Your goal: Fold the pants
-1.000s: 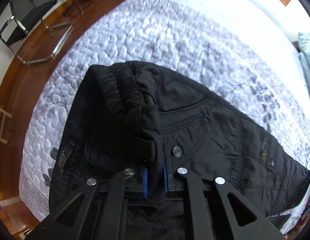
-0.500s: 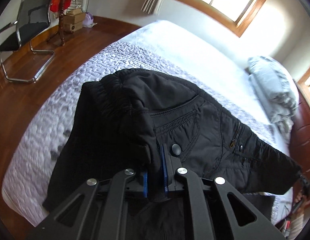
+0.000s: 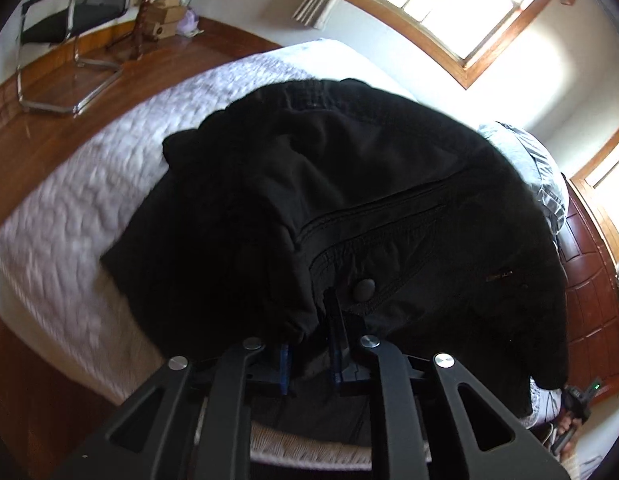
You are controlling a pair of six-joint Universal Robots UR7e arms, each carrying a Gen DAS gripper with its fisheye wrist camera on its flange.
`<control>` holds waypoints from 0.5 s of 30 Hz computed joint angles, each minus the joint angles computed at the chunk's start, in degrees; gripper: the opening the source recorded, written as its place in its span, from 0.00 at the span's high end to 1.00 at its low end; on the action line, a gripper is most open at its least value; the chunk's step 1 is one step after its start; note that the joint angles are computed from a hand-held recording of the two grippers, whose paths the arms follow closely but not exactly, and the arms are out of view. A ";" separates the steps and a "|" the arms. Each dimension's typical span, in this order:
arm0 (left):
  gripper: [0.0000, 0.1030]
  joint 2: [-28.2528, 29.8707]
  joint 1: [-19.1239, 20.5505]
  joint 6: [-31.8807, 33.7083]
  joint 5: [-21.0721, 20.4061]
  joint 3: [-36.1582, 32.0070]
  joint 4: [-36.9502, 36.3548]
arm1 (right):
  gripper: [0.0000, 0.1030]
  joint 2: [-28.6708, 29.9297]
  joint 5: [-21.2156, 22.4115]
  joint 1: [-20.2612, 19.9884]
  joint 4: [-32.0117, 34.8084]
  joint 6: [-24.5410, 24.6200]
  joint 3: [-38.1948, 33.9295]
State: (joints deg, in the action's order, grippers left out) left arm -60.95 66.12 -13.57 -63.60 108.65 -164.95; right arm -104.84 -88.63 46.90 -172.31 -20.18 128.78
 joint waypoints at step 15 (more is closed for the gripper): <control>0.06 -11.17 -3.71 -17.01 4.15 15.00 -13.24 | 0.49 -4.71 -5.41 -4.70 -0.48 4.47 5.79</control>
